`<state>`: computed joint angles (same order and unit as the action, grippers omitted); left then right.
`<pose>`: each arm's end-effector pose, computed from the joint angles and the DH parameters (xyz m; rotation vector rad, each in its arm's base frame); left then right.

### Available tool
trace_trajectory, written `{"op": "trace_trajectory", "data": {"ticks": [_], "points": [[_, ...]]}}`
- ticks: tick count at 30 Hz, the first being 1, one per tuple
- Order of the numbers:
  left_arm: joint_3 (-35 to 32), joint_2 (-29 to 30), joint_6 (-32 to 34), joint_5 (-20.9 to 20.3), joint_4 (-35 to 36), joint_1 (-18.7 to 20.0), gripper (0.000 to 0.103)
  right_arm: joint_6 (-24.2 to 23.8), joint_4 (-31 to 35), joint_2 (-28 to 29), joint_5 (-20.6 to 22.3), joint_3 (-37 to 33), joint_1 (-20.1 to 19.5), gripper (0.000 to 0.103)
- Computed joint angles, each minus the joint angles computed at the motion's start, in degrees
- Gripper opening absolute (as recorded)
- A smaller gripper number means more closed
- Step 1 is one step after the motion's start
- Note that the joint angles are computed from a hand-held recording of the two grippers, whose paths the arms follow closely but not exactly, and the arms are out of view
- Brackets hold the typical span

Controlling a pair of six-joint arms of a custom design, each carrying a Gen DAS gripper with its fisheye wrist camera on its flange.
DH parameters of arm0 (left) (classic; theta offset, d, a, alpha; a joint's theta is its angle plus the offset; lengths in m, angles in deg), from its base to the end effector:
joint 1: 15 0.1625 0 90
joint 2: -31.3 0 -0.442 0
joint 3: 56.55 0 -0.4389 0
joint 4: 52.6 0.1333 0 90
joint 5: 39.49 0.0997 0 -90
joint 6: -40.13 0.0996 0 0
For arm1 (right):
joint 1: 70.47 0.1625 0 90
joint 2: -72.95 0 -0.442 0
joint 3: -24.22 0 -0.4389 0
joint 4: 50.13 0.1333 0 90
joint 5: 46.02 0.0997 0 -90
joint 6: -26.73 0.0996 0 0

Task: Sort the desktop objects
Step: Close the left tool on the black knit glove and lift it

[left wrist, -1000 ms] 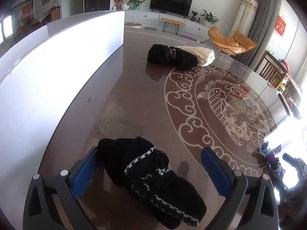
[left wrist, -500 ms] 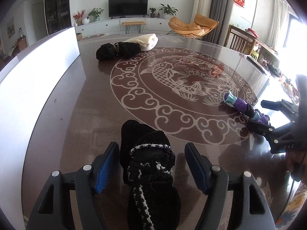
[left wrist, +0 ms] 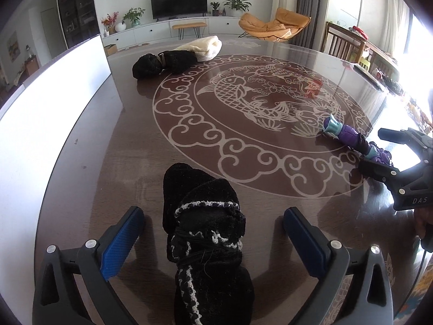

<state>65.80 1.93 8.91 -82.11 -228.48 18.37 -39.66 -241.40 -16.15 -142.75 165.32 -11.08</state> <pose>-0.2647 -0.4217 -0.1383 0.5898 2.3197 -0.6214 -0.1077 -0.4210 0.2696 0.6627 -2.2595 0.6116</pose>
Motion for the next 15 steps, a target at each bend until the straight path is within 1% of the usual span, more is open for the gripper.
{"op": "trace_trajectory", "data": {"ticks": [15], "points": [[0.0,0.0,-0.1,0.0,0.1,0.0,0.103,0.2,0.9,-0.4,0.5,-0.1,-0.3,0.103]]}}
